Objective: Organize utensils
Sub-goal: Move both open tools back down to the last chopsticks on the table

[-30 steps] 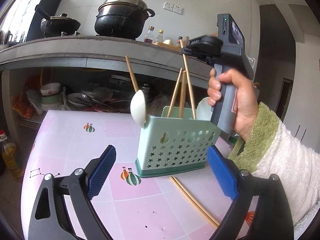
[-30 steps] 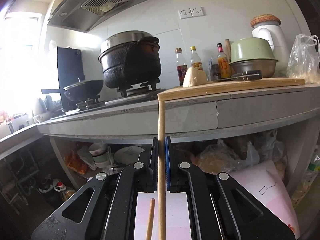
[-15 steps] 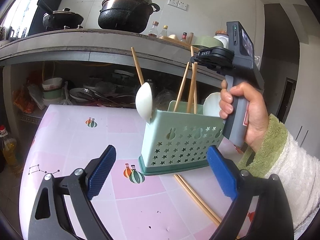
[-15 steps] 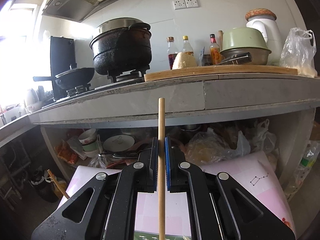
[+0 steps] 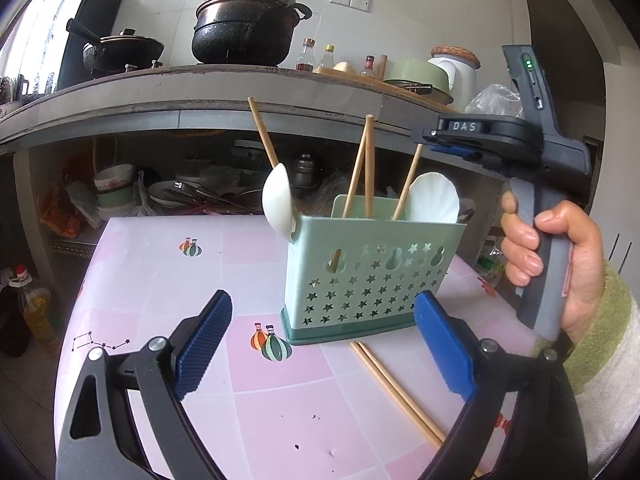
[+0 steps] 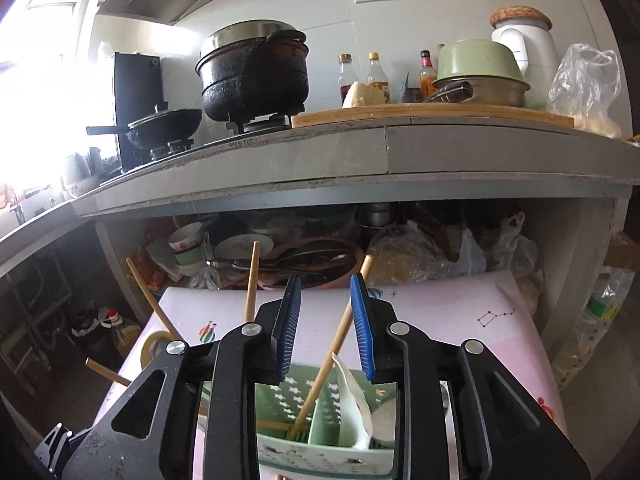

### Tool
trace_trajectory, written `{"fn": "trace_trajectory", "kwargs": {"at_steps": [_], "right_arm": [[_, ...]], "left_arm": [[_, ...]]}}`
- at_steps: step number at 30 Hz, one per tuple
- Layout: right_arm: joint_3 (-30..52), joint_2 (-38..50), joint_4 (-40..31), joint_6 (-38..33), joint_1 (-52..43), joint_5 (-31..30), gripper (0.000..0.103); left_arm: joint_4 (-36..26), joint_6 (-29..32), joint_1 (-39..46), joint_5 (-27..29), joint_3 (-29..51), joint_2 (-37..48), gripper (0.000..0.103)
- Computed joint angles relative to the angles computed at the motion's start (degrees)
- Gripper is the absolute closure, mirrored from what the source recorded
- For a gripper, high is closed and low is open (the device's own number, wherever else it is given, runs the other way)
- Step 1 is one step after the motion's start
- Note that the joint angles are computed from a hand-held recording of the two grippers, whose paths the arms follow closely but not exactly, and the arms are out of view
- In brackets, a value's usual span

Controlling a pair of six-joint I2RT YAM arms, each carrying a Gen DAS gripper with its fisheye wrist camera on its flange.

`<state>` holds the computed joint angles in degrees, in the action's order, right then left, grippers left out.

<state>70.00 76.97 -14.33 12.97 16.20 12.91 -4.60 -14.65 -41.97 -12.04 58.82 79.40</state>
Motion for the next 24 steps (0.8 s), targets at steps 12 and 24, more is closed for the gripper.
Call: {"fn": "trace_trajectory", "kwargs": {"at_steps": [12,24], "right_arm": [[-14.32,-21.24,-12.68,0.07,3.21,-1.13,0.064],[-30.80,-25.15,-22.29,17.72,1.89,-7.03,0.064]], "left_arm": [[-11.39,1.21,-4.17,-1.91,4.59,6.39,0.013],[-15.91,0.03,-9.58,-2.57,9.09,14.75,0.013]]}}
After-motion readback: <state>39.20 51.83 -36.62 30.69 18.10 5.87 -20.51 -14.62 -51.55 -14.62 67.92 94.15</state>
